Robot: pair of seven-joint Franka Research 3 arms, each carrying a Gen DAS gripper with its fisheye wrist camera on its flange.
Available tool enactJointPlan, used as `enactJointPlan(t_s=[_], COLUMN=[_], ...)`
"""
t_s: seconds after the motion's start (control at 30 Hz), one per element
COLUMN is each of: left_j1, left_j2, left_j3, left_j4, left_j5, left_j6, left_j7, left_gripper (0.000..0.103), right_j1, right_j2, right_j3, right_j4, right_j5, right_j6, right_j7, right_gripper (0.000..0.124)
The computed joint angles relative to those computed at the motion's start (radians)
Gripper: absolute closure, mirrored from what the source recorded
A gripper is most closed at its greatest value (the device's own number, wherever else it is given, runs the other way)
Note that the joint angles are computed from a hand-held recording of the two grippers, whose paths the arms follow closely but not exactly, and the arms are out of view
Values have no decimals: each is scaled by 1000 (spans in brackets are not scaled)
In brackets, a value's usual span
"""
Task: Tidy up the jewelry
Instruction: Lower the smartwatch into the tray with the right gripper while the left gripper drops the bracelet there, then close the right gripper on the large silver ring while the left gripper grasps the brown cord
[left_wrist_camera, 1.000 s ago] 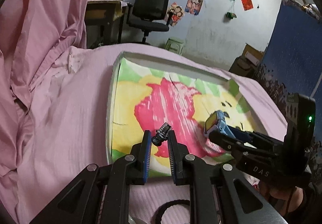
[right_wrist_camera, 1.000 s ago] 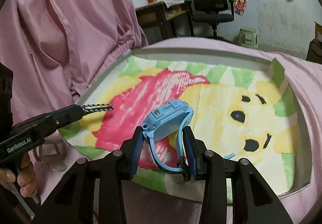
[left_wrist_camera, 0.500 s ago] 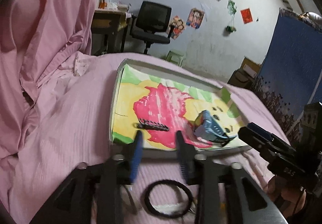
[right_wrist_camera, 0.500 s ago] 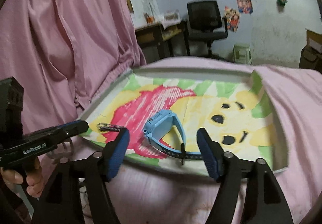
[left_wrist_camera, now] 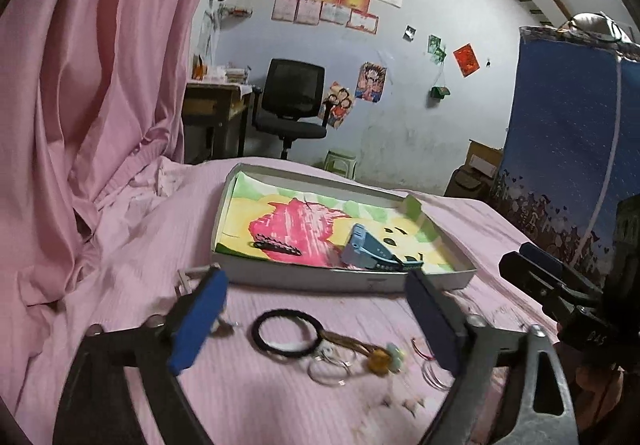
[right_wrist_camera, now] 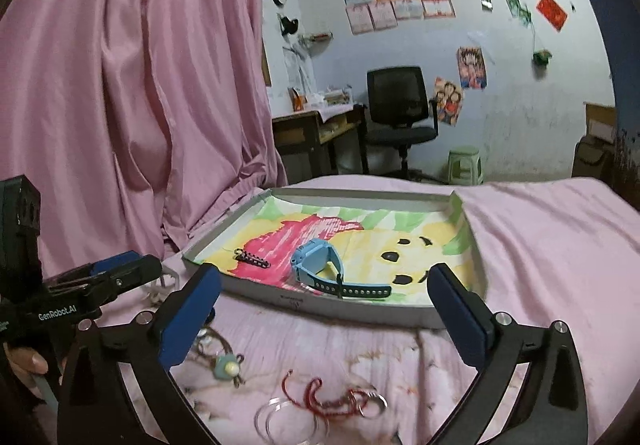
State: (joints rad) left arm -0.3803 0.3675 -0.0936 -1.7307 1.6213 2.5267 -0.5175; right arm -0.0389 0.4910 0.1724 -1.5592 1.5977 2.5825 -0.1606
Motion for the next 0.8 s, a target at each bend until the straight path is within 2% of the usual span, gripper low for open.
enactJointPlan(t_s=[0.17,0.3,0.67,0.77,0.8], left_j1=[-19,-14,13,27,32], left_j2=[-11,-9,14,29,36], left_j3=[-12,-19,-9,-2,1], left_j4=[-26,-36,-35,-21,-17], left_j5=[13,3,-100,-122,-136], left_j6=[-24,3,142,213,241], left_j7=[-6,9,111,139,153], left_gripper=[8,8,9,21,27], right_j1=[-20,-11,0,4,4], right_j2=[-59,-81,-71,-65,-63], right_j3=[-17,-43,-66,-63,-62], right_j4=[-83,-121,-143,-146,-146], right_j5=[71,67,-119,-175,-195], right_j6=[-28,-31,-30,-28,-30], right_j7=[-84,-90,17,51,64], right_gripper=[22,22,23,29,37])
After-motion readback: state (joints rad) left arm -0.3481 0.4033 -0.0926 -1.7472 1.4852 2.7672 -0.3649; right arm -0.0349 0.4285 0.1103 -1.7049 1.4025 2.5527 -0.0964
